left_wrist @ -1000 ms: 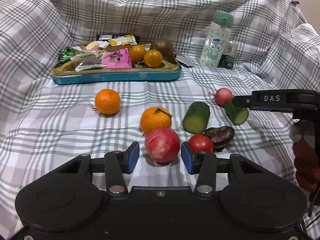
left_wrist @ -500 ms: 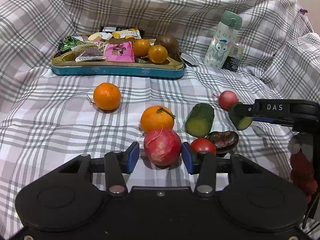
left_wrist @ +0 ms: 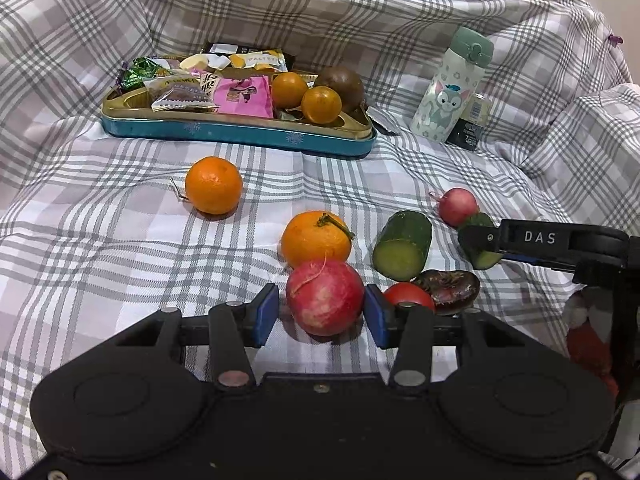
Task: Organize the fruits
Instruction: 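Grasp the red pomegranate with the left tool while the right tool grasps a cucumber piece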
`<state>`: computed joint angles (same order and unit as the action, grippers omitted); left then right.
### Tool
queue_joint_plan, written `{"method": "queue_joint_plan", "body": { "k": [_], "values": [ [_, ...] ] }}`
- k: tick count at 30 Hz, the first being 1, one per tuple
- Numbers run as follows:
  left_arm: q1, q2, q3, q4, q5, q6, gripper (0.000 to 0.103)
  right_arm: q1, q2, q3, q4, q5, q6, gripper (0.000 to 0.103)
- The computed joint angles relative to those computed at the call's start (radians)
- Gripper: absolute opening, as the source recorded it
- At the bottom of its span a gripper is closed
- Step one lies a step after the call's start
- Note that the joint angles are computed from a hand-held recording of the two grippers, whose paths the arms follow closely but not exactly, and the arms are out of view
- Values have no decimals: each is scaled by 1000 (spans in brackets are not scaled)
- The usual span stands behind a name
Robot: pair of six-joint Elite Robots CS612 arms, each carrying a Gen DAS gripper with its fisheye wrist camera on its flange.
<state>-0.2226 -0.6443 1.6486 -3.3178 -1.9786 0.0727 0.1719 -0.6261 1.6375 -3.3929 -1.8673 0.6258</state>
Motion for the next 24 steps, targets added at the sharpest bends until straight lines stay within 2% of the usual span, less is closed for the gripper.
{"method": "queue_joint_plan", "body": {
  "k": [5,8,11,16,24],
  "values": [
    [0,2,5,-18,-2,4,53,1,3,-3,-1,-7,-22,46],
    [5,5,3,-23,-23,-4,49,4,3,-4,-2,-15,-48,45],
    [11,9,-2,-28,-36,-27,49,7,5,-3,-16,-13,-75,36],
    [10,14,1,-74,-2,-57,49,6,2,3,-21,-10,-73,37],
    [0,13,19,-133,58,-37,49,8,-1,13,-39,-35,-55,37]
  ]
}}
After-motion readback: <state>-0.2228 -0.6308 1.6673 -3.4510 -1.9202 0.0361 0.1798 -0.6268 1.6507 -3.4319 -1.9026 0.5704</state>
